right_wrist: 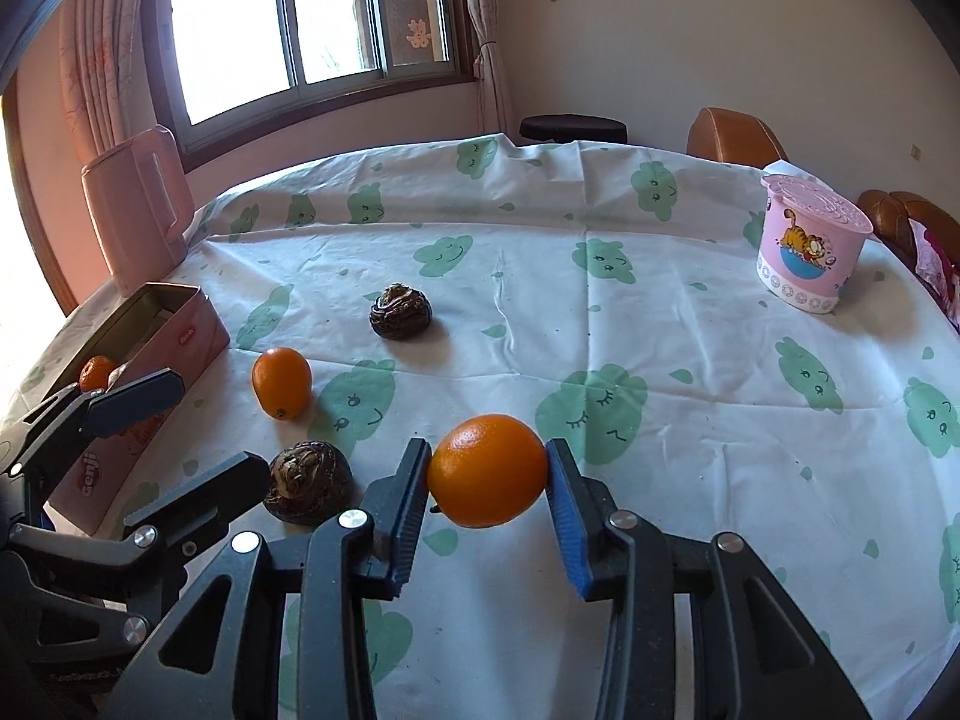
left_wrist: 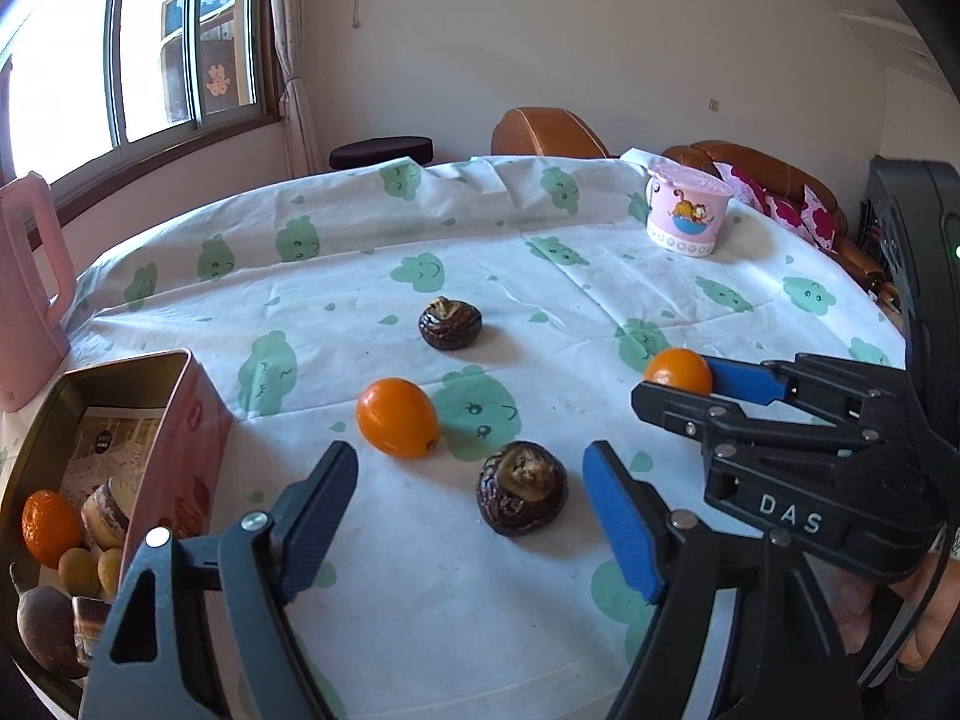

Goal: Organize fruits

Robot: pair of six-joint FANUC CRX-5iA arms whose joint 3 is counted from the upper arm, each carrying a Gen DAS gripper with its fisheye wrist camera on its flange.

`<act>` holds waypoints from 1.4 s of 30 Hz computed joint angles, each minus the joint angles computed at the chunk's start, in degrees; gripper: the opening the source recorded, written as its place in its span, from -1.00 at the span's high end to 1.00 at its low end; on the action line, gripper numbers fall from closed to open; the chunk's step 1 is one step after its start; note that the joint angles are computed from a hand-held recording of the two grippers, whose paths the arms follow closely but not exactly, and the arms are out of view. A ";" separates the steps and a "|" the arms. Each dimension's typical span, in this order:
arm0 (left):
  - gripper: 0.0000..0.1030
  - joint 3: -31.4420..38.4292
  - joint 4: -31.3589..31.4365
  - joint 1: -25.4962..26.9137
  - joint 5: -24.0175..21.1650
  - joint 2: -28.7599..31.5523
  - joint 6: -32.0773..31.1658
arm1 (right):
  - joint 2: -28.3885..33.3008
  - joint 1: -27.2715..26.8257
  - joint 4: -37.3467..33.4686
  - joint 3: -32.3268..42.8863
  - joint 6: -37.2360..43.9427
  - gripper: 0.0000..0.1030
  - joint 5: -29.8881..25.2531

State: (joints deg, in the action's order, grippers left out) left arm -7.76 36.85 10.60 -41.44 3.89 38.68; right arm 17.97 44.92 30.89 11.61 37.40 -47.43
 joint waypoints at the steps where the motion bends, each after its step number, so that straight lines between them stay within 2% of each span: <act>1: -0.39 0.97 -1.05 -0.15 -1.27 0.59 0.46 | -0.32 -0.08 -0.13 -0.40 -0.22 0.21 0.20; 3: -0.33 3.18 -2.66 -0.35 -4.37 2.17 1.60 | -0.85 -0.39 -0.57 -1.02 -0.87 0.21 0.70; 5: -0.06 5.13 -4.16 -0.42 -6.83 3.54 3.43 | -1.06 -0.55 -1.00 -1.26 -1.12 0.21 1.38; 8: 0.24 6.85 -3.86 -0.24 -10.21 5.17 3.84 | -1.00 -0.39 -0.79 -1.25 -0.87 0.21 1.36; 16: 0.24 4.91 -0.95 0.58 -8.56 4.28 3.56 | -1.57 -0.85 -3.47 -1.44 1.05 0.21 2.85; 26: 0.24 1.16 2.82 0.98 -3.65 1.92 1.70 | -2.33 -0.18 -0.62 -3.12 0.69 0.21 4.80; 42: 0.24 -3.67 8.45 1.04 2.70 -1.01 -1.40 | -4.99 0.37 7.29 -8.73 -4.58 0.21 9.94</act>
State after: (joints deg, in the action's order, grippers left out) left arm -11.43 45.30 11.64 -38.74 2.87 37.28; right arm 12.98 45.29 38.18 2.88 32.82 -37.50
